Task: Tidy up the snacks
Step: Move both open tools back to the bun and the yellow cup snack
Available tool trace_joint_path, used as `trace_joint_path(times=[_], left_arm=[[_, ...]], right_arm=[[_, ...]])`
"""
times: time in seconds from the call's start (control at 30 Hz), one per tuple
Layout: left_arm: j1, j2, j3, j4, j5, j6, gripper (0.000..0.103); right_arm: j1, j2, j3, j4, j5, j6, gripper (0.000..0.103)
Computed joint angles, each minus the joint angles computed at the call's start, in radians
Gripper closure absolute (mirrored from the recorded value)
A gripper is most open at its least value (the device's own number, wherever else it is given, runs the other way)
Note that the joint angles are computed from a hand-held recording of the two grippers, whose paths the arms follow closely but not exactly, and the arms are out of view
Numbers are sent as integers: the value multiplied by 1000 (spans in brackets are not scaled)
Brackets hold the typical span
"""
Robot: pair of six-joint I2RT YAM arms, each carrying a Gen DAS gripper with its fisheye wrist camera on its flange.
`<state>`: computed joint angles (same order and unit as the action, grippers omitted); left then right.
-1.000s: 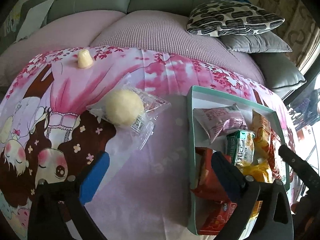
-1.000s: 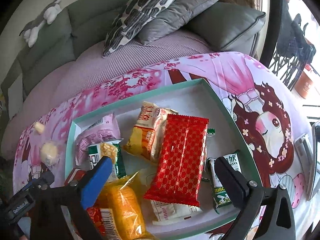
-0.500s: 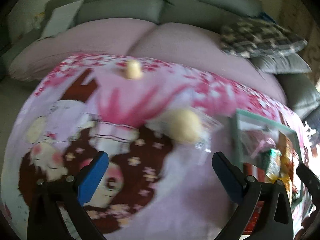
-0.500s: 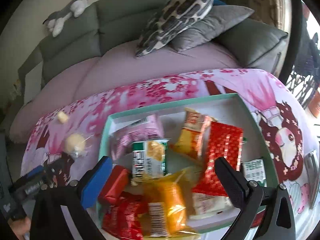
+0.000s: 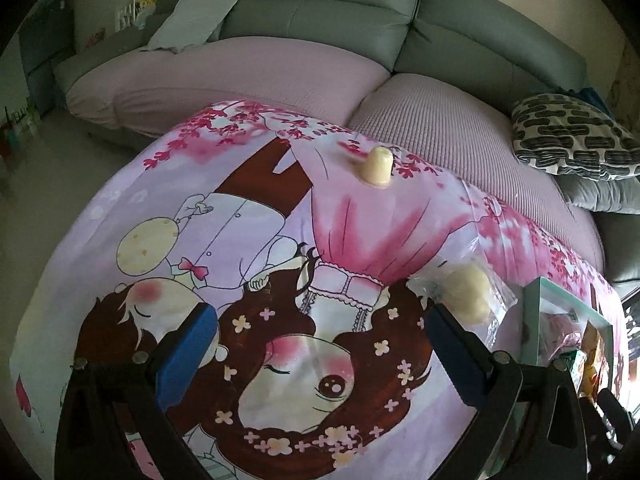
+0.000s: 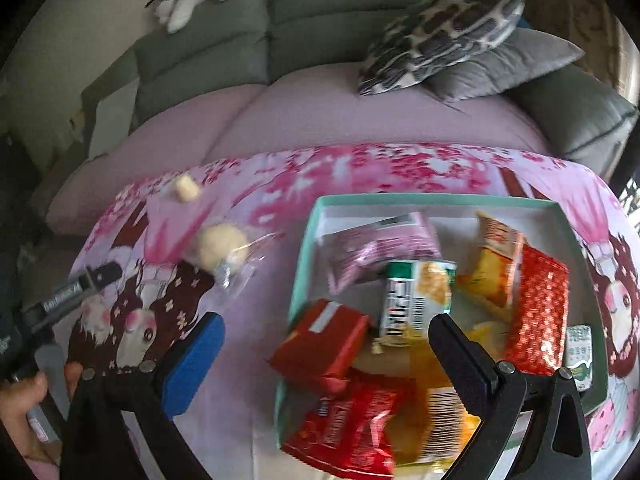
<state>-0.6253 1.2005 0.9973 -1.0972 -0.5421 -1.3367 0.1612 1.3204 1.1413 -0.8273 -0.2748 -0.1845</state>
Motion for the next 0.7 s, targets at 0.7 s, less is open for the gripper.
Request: trace_joint_path(times=[0.7], left_arm=[[303,-43,-116,164,199,394,0]], right_arm=[[372,486,370,-71,194,-95,0]])
